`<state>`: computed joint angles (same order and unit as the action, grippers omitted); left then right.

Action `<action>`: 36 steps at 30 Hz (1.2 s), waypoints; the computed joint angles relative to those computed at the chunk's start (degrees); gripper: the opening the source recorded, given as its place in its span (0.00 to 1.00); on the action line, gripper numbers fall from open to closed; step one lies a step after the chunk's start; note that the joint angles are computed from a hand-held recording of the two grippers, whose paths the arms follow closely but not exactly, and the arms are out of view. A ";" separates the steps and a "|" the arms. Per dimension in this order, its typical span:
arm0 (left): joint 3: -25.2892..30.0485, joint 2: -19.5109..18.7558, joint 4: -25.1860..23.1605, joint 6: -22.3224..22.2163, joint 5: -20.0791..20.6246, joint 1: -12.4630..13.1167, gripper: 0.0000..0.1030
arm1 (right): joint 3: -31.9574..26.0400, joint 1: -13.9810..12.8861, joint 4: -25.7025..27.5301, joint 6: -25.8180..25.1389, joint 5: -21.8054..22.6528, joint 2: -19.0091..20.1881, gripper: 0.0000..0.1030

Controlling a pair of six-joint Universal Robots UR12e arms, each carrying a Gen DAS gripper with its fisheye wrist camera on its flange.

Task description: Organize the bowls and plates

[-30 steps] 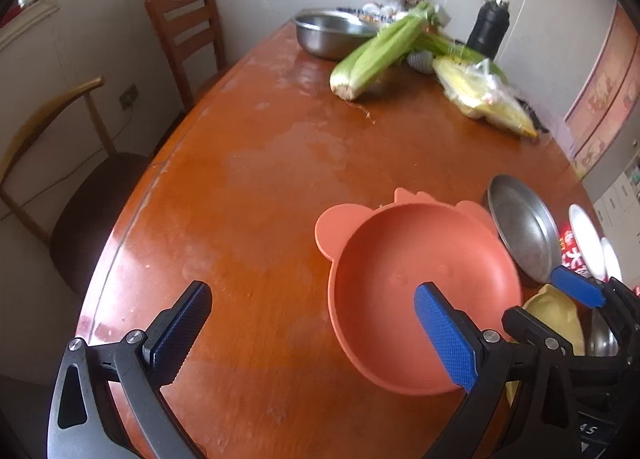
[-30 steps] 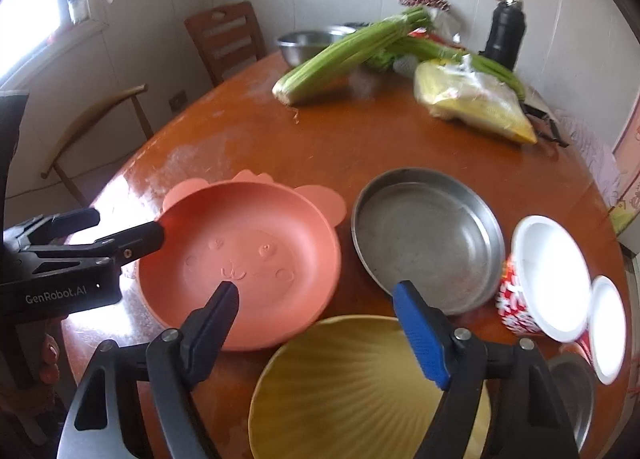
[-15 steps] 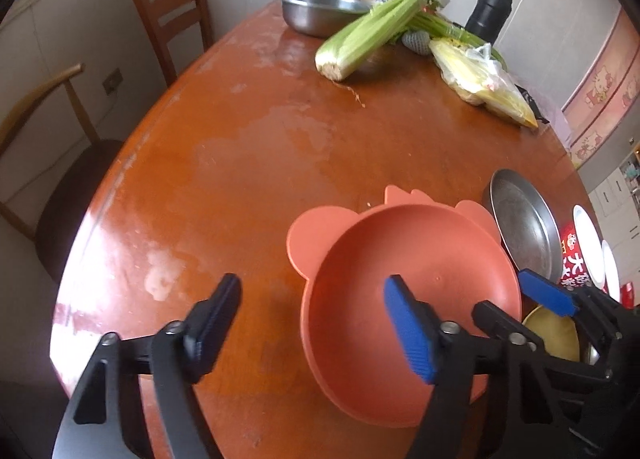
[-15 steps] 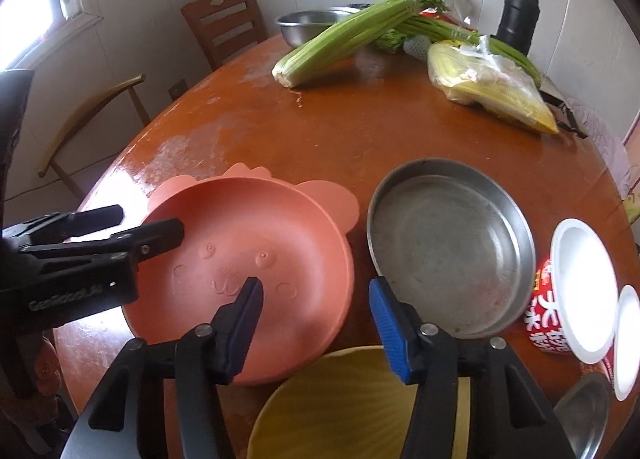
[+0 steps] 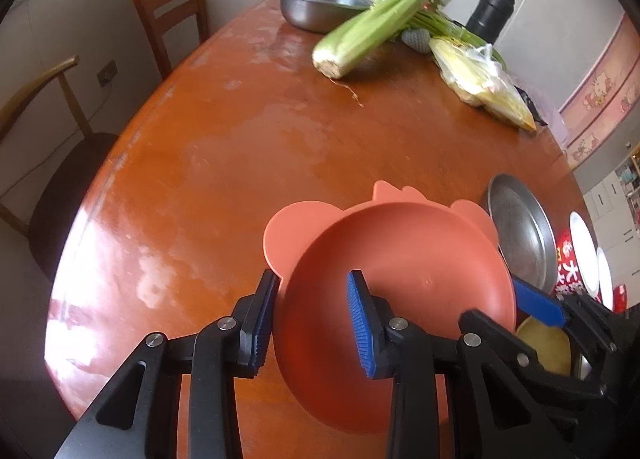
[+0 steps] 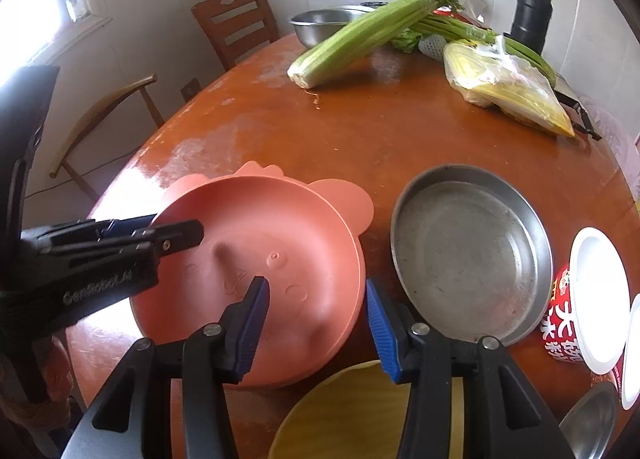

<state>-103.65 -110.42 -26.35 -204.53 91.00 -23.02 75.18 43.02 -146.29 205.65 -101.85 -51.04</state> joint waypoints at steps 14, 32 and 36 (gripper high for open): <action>1.04 -0.98 -0.18 1.43 2.18 0.46 0.35 | 0.16 1.12 -0.98 -0.84 0.84 -0.05 0.48; 2.22 -2.66 0.81 3.50 7.26 -0.97 0.44 | 0.96 2.07 -0.73 -2.13 0.03 -0.04 0.48; 2.10 -2.62 1.05 3.48 7.15 -0.93 0.44 | 1.53 1.89 -1.68 -2.06 1.03 -0.30 0.48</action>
<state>-101.55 -113.03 -25.31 -201.05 98.15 -23.95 76.71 44.91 -147.97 203.59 -100.82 -51.34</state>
